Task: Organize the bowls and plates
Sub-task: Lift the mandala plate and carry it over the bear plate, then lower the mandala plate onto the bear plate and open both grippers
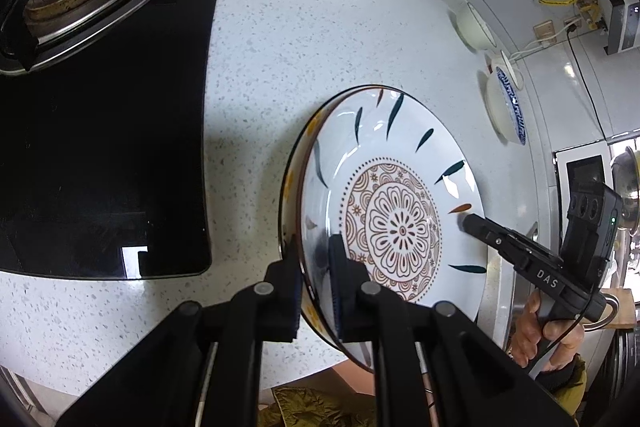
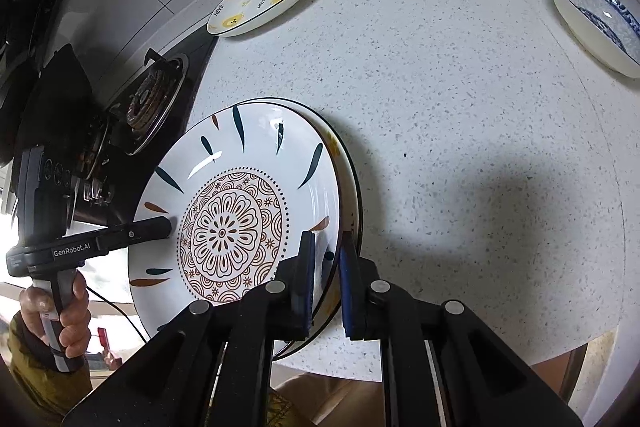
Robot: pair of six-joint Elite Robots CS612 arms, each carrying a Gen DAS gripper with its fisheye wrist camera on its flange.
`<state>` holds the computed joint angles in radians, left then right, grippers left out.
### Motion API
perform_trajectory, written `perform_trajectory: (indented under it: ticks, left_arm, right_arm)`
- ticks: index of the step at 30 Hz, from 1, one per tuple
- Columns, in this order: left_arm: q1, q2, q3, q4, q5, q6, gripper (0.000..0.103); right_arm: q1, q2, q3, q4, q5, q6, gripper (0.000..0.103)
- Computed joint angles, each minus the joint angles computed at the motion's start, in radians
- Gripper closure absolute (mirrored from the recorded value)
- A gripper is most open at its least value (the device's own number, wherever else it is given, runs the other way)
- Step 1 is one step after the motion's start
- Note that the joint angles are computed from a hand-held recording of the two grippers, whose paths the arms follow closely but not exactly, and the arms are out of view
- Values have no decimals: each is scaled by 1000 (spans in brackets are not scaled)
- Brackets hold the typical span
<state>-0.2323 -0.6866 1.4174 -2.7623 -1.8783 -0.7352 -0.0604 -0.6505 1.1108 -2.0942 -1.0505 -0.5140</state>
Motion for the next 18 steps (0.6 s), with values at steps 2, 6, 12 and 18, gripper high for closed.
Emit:
perform_trajectory:
  ticks: [2, 6, 12, 18]
  left_arm:
    - [-1, 0, -4, 12, 3, 11, 91]
    - [-9, -5, -11, 41, 32, 16, 91]
    - [-20, -15, -19, 89, 83, 49, 90]
    - [-22, -22, -11, 92, 96, 75, 90]
  right_arm:
    - [0, -1, 2, -6, -1, 2, 93]
    - [-3, -1, 1, -4, 10, 10, 93]
    - [-10, -2, 7, -13, 37, 34, 93]
    - [-18, -13, 27, -67, 50, 69, 92]
